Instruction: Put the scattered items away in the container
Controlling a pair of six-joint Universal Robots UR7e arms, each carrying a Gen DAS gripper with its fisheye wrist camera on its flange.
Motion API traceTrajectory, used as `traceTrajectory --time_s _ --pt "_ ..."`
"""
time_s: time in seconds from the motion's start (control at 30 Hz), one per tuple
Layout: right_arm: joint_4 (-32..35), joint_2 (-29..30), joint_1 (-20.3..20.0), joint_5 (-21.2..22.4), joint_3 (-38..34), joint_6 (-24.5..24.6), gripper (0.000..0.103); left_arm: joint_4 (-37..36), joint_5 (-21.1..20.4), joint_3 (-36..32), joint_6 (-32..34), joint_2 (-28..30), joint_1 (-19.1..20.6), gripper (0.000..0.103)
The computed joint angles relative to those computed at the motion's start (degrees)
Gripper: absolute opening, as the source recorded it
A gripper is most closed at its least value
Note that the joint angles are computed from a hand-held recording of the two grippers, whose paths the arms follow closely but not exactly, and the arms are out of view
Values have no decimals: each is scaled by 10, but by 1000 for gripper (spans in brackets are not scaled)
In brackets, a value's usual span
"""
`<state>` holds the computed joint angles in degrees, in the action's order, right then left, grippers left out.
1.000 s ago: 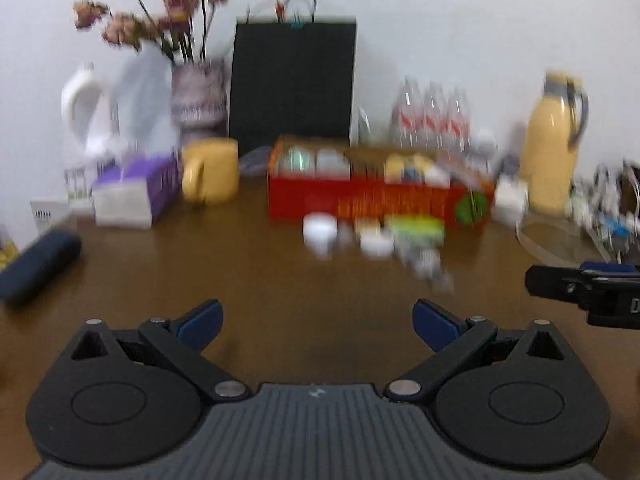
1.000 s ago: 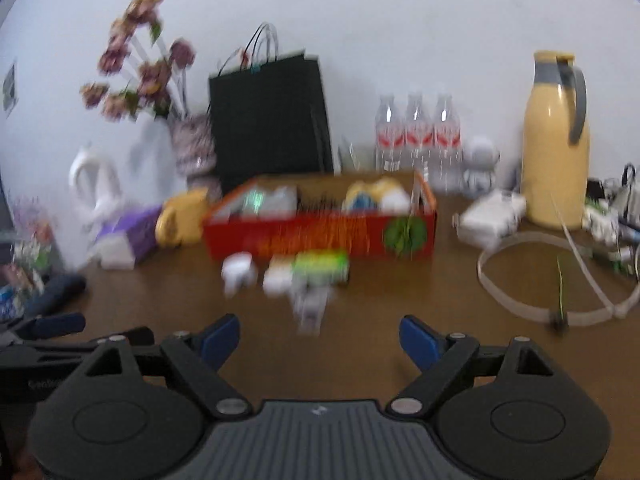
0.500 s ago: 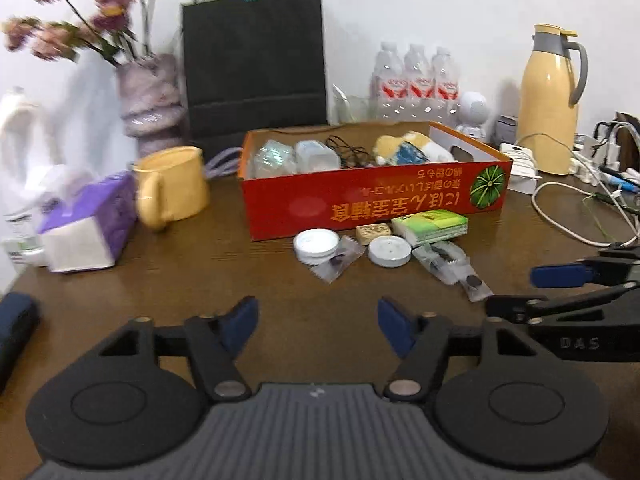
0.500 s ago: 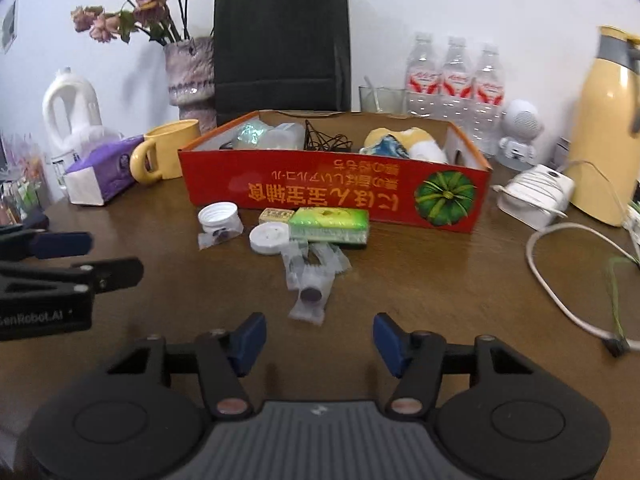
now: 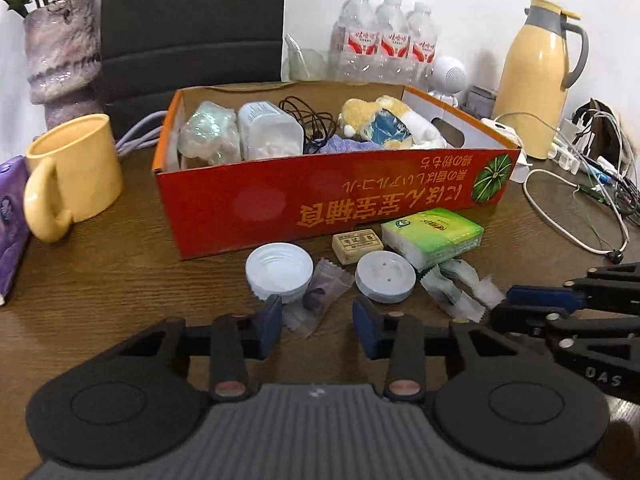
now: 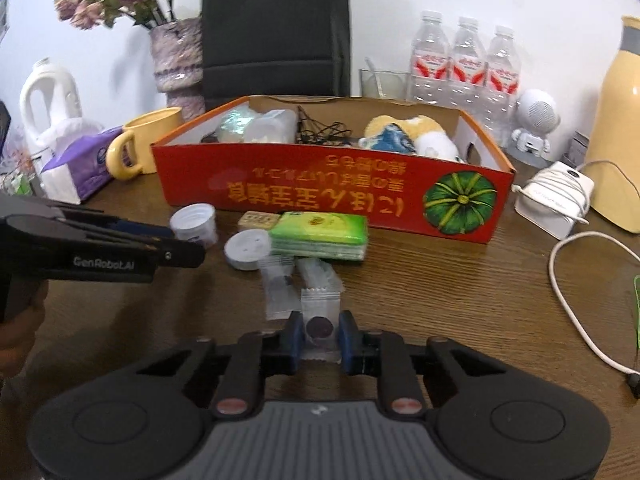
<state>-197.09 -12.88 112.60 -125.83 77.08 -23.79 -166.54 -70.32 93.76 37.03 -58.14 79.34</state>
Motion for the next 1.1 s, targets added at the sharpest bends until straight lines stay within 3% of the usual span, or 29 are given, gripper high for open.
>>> traceTrajectory --time_s 0.1,0.23,0.27,0.53,0.6,0.7,0.77,0.87,0.97,1.1 --pt "-2 -7 -4 9 10 10 17 -6 2 -6 6 11 -2 39" --pt "-6 -9 -3 13 16 5 17 5 1 -7 -8 12 -7 4" --pt "-8 -11 -3 15 20 5 17 8 1 -6 -18 10 -8 1" --pt "-58 -32 6 25 74 8 17 -82 18 70 -21 -20 -20 1" --pt "-66 -36 7 27 84 10 17 -121 17 74 15 -12 -26 5" --pt "-73 -39 9 25 93 19 17 -167 39 54 63 18 -30 40" --pt "-81 -43 10 26 102 21 17 -156 54 36 68 31 -30 38" --pt "-89 -47 9 28 113 23 17 -157 43 25 76 39 -24 39" --pt "-87 -47 6 32 114 31 17 -144 28 18 82 42 -21 48" --pt "-85 -44 6 40 110 29 17 -120 23 17 52 34 -20 49"
